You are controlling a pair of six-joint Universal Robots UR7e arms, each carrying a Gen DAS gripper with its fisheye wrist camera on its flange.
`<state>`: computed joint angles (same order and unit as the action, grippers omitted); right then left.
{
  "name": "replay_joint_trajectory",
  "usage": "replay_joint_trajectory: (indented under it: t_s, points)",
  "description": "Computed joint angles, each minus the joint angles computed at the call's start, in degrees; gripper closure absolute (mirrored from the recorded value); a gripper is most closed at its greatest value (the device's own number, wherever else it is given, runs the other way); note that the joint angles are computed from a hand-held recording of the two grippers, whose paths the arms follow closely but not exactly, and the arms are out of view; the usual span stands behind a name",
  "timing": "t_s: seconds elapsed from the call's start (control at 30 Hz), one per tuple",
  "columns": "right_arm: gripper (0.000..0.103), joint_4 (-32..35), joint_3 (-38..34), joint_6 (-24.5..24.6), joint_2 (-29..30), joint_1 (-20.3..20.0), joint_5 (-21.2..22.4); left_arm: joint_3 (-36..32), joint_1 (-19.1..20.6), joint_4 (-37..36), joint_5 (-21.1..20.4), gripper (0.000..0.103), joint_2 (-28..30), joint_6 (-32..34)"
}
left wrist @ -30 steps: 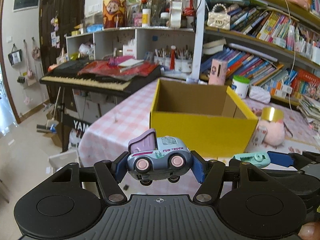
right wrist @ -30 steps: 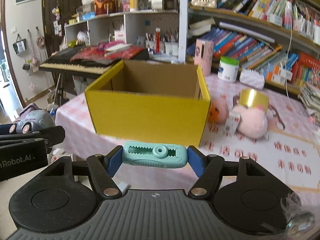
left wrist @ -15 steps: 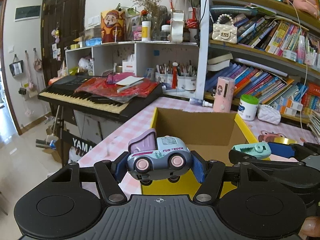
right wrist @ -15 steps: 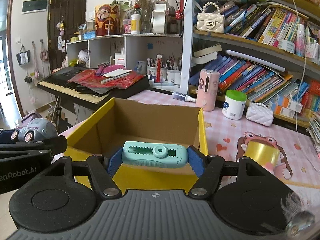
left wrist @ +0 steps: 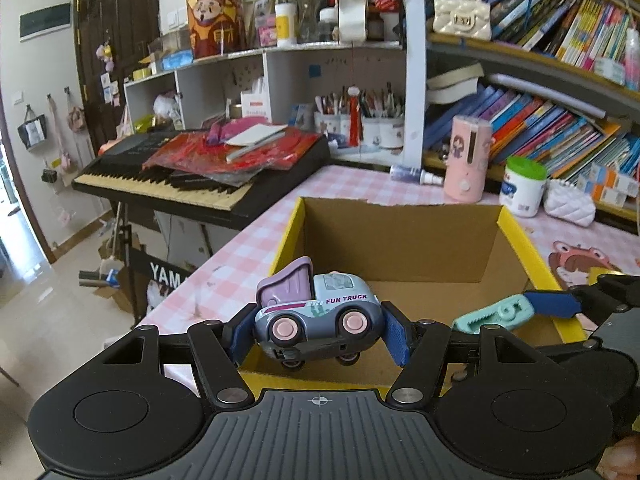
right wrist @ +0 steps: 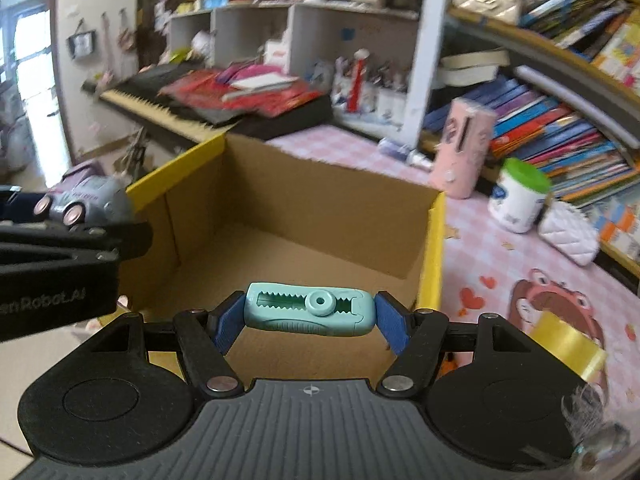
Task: Organize objects
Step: 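Carry the stapler in the right gripper over the yellow box while the left carries the truck, then open the right gripper to drop the stapler into the box while the left releases the truck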
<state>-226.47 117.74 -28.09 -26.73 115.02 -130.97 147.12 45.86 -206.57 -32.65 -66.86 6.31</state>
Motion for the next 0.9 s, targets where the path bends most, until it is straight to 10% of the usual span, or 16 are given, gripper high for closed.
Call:
replay_joint_trajectory:
  t_s: [0.6, 0.9]
  points:
    - [0.028, 17.8, 0.6, -4.3, -7.5, -6.2, 12.7, -5.5, 3.9, 12.8, 0.2, 0.039, 2.0, -9.0]
    - [0.028, 16.2, 1.3, -5.3, -7.5, -6.8, 14.6, -5.3, 3.2, 10.8, -0.1, 0.036, 2.9, -8.4]
